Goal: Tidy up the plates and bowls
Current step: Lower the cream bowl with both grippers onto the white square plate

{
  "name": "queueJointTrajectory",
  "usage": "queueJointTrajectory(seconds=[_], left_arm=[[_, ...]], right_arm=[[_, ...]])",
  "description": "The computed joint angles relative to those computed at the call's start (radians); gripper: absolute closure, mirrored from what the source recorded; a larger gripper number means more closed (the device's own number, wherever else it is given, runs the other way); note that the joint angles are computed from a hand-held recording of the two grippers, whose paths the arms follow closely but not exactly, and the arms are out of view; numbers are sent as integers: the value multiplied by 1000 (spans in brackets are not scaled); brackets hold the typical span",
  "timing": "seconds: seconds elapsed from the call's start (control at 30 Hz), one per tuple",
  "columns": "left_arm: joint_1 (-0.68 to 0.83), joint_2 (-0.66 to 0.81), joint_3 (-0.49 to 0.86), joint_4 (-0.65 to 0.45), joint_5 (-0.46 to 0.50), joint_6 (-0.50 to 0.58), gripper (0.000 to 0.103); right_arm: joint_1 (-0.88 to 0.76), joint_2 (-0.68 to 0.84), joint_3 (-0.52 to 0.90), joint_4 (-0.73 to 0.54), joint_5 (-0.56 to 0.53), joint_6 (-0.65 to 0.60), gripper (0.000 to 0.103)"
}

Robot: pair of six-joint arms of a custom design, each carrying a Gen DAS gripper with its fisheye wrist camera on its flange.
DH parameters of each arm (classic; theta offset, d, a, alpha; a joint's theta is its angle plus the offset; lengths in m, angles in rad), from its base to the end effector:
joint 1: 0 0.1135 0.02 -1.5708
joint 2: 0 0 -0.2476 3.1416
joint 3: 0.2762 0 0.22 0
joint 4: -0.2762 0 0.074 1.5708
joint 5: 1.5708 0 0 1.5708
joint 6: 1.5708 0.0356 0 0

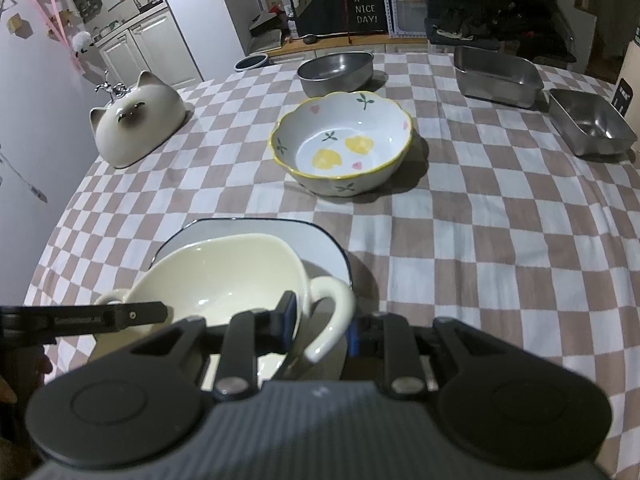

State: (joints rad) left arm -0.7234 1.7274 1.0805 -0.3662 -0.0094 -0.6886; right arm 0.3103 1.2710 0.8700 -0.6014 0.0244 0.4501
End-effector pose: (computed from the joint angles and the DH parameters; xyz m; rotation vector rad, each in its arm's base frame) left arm 0.2413 -0.2127 0.1854 0.0429 2.6693 -0.4864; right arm 0.2137 0.0676 0.2303 0.1904 2.5866 0.2518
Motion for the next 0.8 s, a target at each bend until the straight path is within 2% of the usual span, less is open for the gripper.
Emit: queueJointTrajectory(seconds=[0.33,0.6,0.8], left_arm=[[-12,30,23,-3,-20,13,61],[-10,38,43,-27,-14,17,61],[-15,43,51,-33,-20,29,62]], right_arm=[[14,11,6,-1,27,-1,73],[-9,20,14,-19,-7,13,73],[11,42,37,-45,18,6,71]])
